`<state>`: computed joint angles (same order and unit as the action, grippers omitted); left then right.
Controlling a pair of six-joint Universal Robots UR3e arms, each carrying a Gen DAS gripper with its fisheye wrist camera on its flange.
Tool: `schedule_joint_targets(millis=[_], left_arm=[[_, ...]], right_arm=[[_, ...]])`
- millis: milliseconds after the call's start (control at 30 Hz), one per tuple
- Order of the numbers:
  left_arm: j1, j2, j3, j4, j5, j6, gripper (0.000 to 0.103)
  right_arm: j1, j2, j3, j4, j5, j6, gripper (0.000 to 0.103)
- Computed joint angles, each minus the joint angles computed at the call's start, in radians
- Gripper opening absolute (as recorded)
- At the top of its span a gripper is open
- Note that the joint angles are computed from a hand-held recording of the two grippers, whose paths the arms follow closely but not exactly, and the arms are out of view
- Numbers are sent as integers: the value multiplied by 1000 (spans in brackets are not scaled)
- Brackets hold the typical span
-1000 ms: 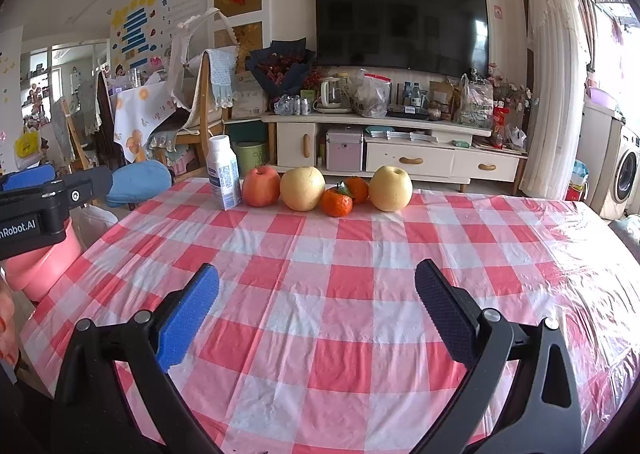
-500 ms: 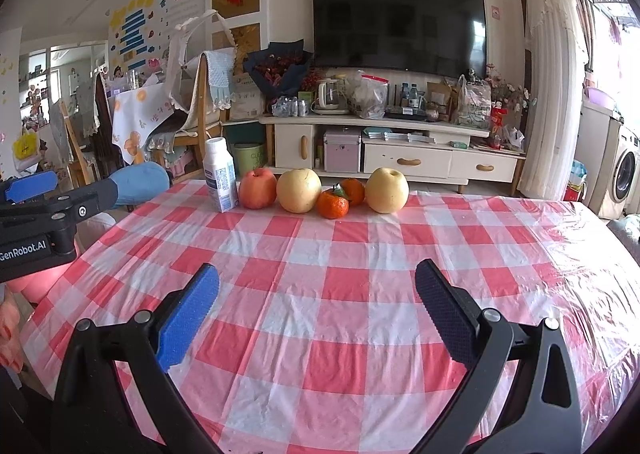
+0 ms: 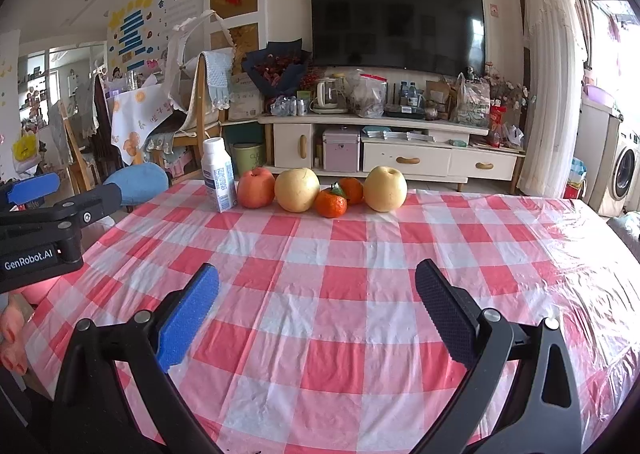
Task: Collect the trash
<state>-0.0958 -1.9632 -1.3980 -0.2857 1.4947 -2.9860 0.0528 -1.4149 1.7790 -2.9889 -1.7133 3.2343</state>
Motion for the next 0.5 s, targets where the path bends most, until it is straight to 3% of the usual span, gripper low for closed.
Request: schedule_joint_targets(millis=[200, 500], left_arm=[[-1, -20, 10, -16, -15, 29, 97], [-41, -194, 225, -260, 31, -8, 97]], right_arm=[[-5, -2, 7, -7, 1, 13, 99], [-64, 58, -58, 138, 1, 104, 99]])
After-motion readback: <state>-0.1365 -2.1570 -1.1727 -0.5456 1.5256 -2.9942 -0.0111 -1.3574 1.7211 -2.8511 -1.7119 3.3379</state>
